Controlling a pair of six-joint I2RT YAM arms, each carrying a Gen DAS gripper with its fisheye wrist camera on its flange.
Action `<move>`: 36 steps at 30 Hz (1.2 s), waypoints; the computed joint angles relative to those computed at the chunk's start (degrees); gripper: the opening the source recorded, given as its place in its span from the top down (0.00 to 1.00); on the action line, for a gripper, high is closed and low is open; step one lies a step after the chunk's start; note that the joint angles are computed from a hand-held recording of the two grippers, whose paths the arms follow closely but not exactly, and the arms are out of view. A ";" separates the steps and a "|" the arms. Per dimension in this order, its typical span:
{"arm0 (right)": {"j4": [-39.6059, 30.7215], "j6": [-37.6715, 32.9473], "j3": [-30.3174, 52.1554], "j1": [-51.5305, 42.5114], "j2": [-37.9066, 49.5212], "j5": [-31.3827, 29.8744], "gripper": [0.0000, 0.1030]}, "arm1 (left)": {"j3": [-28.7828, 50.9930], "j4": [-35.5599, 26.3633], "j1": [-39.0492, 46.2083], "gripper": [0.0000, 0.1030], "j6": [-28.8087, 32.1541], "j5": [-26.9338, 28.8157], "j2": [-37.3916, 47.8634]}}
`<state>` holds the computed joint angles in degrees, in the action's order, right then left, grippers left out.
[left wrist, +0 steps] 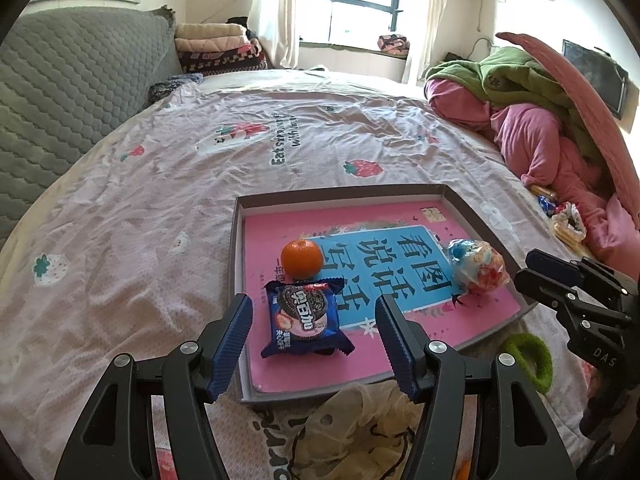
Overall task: Organize objects
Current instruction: 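Withdraw left tool from the tray while right gripper opens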
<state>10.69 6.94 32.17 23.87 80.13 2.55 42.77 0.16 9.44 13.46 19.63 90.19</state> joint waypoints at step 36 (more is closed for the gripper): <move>-0.44 4.38 -6.44 10.94 -9.91 7.98 0.64 | -10.08 -0.32 4.15 0.36 1.67 2.64 -10.31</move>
<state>10.26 11.32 25.73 34.81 70.22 10.53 32.69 -0.16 13.59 15.14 22.27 79.88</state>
